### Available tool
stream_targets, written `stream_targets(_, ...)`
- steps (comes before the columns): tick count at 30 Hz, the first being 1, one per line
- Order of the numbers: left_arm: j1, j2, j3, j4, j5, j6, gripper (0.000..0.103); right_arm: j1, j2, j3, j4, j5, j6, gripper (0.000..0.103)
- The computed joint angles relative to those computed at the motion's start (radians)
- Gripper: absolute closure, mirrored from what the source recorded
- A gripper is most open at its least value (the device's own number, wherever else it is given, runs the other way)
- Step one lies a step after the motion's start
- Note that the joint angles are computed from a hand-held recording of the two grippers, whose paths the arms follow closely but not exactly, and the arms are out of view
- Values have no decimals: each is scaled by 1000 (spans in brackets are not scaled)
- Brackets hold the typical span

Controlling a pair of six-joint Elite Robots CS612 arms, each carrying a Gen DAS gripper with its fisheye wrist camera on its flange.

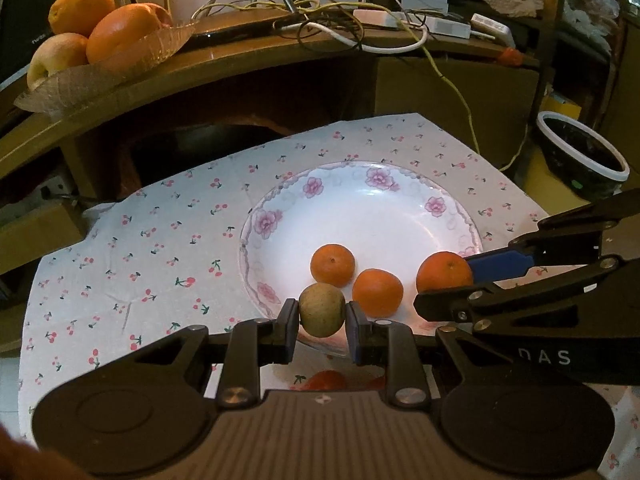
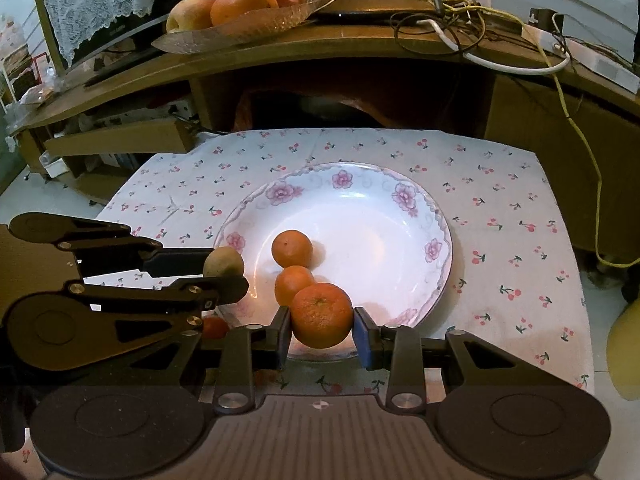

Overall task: Organize fruits
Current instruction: 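Carry the kiwi and the orange over the bowl with both grippers, then open both grippers to drop the kiwi and orange into the bowl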

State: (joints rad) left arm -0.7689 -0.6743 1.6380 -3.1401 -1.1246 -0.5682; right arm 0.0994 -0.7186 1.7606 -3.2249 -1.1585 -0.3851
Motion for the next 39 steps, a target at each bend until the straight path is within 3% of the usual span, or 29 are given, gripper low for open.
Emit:
stream_targets(25, 18, 11, -14, -6, -41, -19, 72, 2, 29, -49, 32, 0, 18, 63)
stream_targets(39, 8, -14, 28, -67, -40, -10, 69, -6, 15, -23, -6, 36, 4, 61)
